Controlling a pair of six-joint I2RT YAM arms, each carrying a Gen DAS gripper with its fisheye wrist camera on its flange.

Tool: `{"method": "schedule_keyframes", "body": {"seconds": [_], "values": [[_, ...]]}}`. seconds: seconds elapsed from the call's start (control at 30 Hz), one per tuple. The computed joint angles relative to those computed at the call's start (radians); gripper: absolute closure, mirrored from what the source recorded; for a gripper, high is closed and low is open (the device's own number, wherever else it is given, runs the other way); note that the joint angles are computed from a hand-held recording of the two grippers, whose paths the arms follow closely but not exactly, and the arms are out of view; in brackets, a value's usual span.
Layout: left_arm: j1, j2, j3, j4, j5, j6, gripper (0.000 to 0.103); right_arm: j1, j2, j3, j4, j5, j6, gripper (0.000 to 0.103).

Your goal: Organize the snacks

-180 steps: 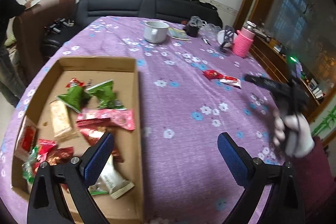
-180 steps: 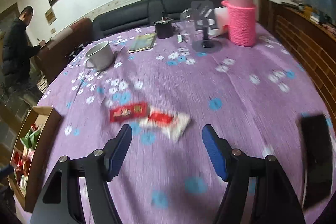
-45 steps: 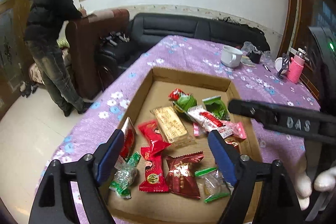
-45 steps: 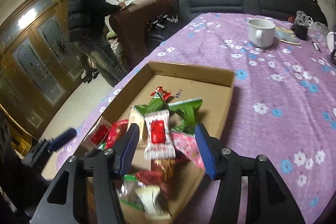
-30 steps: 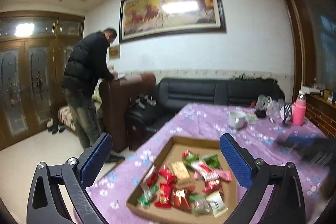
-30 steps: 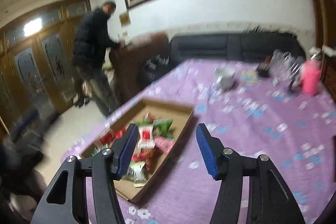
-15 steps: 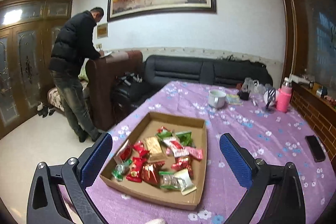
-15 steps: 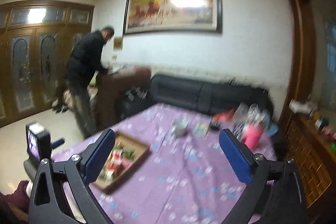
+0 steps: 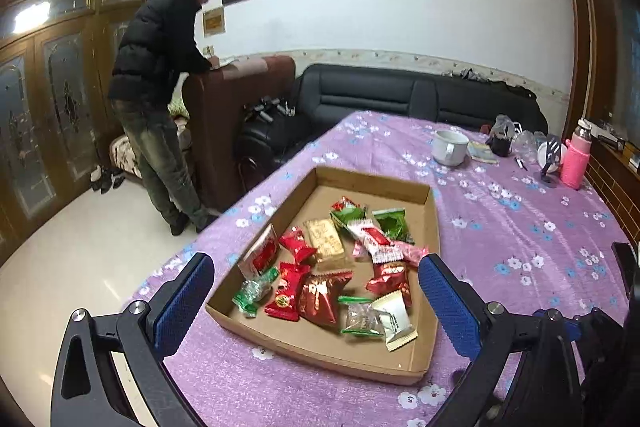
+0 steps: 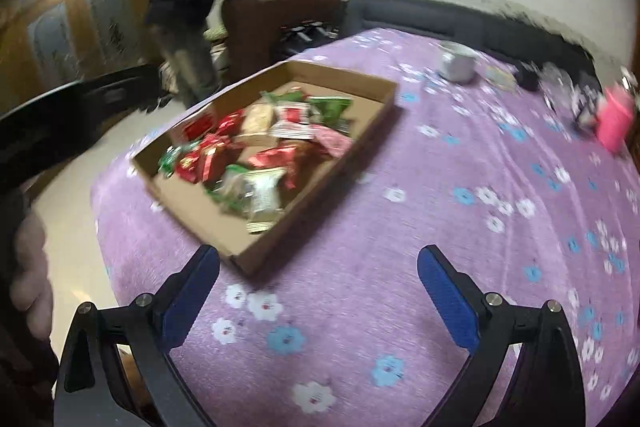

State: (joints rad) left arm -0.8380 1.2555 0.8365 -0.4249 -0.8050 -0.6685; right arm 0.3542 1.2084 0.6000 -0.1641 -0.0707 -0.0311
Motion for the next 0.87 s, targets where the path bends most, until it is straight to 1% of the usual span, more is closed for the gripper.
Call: {"method": "schedule_keyframes", "body": {"seconds": [0.13, 0.23, 0.43, 0.67, 0.73, 0.87], "values": [[0.037, 0.045, -0.004, 0.035, 0.076, 0.017, 0.0, 0.053, 0.01, -0.002, 0.025, 0.049, -0.016, 0.004], [0.066, 0.061, -0.01, 0.058, 0.125, 0.034, 0.0, 0.047, 0.058, 0.02, 0.037, 0.036, -0.002, 0.004], [0.099, 0.084, -0.019, 0.088, 0.148, 0.049, 0.0, 0.032, 0.115, 0.049, 0.032, 0.013, 0.008, 0.004], [0.11, 0.105, -0.017, 0.117, 0.181, 0.07, 0.0, 0.04, 0.133, 0.055, 0.038, 0.004, 0.006, 0.004], [0.099, 0.103, -0.017, 0.126, 0.173, 0.077, 0.0, 0.027, 0.131, 0.055, 0.038, -0.012, 0.009, 0.004], [0.076, 0.121, 0.028, 0.096, 0.16, 0.095, 0.0, -0.03, 0.104, 0.056, 0.022, -0.04, 0.015, 0.004]]}}
